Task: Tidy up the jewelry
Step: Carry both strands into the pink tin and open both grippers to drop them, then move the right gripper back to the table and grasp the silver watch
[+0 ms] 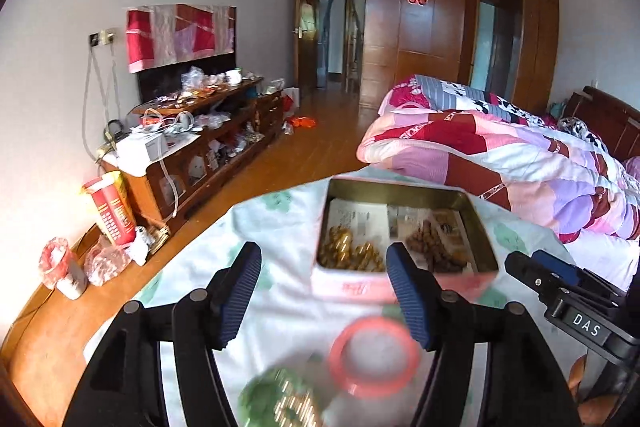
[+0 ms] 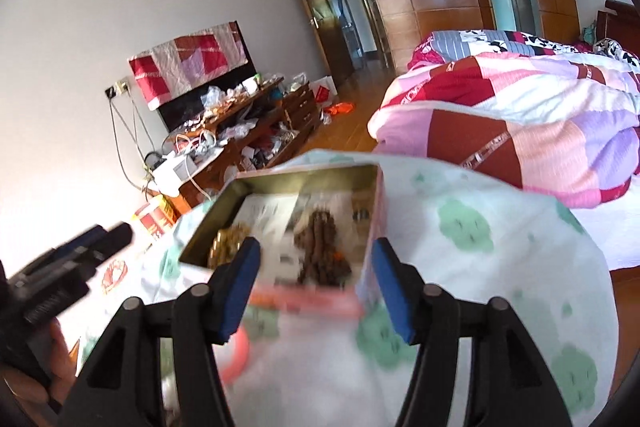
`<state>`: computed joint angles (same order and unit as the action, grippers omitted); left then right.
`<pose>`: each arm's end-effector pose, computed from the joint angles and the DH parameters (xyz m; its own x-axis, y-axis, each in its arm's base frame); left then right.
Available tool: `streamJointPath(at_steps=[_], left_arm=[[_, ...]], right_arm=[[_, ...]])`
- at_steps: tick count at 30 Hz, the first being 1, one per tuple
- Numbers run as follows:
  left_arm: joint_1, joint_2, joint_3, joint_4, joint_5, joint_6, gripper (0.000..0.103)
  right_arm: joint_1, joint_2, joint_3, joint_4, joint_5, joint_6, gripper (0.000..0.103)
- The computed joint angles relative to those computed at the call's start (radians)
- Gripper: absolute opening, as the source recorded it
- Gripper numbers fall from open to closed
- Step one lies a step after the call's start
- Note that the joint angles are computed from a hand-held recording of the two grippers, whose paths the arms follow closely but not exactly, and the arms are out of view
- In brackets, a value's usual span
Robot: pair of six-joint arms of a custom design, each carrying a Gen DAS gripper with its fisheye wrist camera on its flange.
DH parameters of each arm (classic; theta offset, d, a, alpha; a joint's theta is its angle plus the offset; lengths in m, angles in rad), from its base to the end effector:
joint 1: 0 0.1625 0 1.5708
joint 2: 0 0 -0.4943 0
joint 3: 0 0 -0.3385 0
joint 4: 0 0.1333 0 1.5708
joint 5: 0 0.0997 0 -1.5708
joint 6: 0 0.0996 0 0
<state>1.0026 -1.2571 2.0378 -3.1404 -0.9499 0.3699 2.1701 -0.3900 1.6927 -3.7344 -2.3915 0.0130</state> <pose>-0.1190 -0.5418 0.4081 -0.7092 0.2984 -0.6387 0.6817 0.5213 -0.5134 0.4241 -0.5136 0.0554 -0.8806 0.0807 0.4669 -0.3562 0.5372 -0.7646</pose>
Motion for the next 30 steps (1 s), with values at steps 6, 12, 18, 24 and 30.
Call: streamJointPath(at_steps=[6,12,18,24,30], left_arm=[[0.008,-0.091,0.120,-0.030,-0.013,-0.018,0.065],[0.031,-0.157,0.210,-0.015,-0.031,-0.072,0.065],[0.025,-0.208,0.280,-0.024,-0.017,-0.060,0.065],[0.038,-0.267,0.310,0.025,-0.059,-0.068,0.065],[0.045,-0.260,0.320,0.041,-0.046,-0.093,0.065]], right_arm=[[0.020,-0.010,0.090,0.049,0.020,0.077,0.062],[0.045,-0.016,0.148,0.114,0.055,0.124,0.061],[0.057,-0.019,0.188,0.171,0.106,0.169,0.062],[0.068,-0.023,0.201,0.241,0.152,0.171,0.061],[0.066,-0.023,0.182,0.371,0.187,0.205,0.061]])
